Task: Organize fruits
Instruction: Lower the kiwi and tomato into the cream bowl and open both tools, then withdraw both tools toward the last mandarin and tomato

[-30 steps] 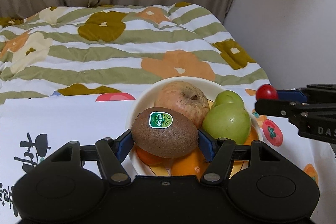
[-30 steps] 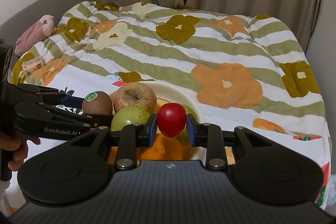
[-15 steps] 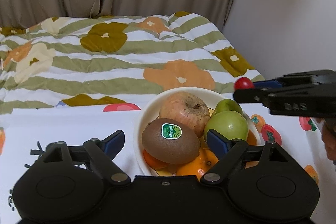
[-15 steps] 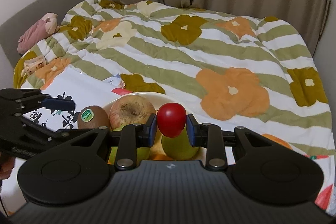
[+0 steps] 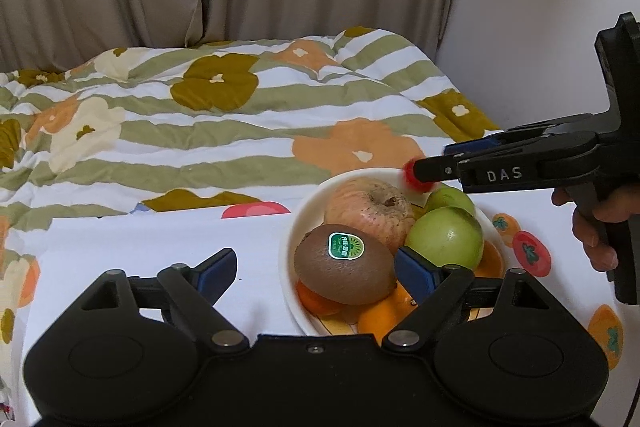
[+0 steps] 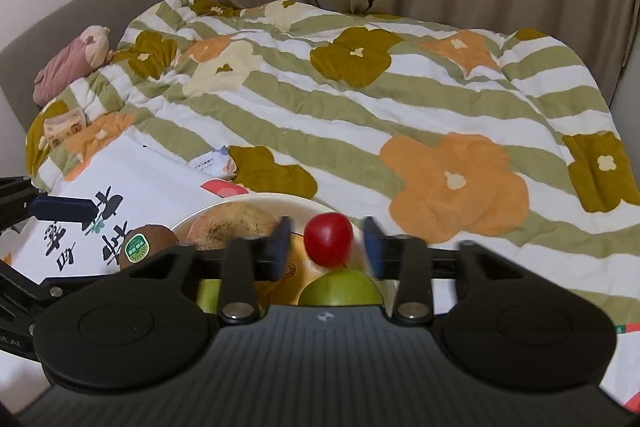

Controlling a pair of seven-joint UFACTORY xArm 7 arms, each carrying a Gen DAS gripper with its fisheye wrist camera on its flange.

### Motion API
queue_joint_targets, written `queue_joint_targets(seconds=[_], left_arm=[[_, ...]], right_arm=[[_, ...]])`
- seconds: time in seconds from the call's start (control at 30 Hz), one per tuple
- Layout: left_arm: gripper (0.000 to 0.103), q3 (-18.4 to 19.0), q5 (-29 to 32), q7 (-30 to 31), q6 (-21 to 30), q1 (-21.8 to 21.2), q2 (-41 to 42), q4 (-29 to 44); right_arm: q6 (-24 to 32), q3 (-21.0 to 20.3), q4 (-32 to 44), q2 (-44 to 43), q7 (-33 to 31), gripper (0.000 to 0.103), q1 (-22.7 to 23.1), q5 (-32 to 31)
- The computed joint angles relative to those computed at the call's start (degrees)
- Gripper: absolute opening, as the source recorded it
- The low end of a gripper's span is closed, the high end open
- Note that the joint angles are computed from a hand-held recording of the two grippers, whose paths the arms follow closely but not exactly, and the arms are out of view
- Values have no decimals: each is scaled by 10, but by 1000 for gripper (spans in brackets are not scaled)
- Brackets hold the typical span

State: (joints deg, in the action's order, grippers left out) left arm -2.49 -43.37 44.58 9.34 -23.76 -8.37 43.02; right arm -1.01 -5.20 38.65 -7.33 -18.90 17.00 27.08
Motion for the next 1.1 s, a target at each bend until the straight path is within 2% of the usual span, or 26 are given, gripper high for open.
queue_joint_targets(seconds=[0.07,0.13,0.2,0.43,0.57,0.7,0.9,1.1], left_arm=[[92,-3,9,-5,-7,2,-3,-5],[92,-4,19,-13,-11,1,-6,-9],[92,-4,29,-24,-15,0,-11,-14],[92,-6,89,-91,-20,-2,-38,-32],[92,-14,144,-148,-27,3,-62,-49],[92,-51,231,-238,-38,42,-94,-73],[92,-67,291,-316,-28,52,-164,-111],[92,-84,339,-389,-3,60,-249,-152]], right_arm=[[-10,4,-10,-8,11,73,-3,-1],[-10,7,-20,-18,31,77,-9,-12],[-9,2,-30,-30,44,77,-7,-22],[9,35,-65,-88,120,77,-55,-108],[25,47,-84,-130,154,77,-71,-146],[46,55,-108,-183,184,77,-80,-170],[89,86,-148,-281,238,77,-108,-211],[152,96,-186,-386,278,79,-108,-233]])
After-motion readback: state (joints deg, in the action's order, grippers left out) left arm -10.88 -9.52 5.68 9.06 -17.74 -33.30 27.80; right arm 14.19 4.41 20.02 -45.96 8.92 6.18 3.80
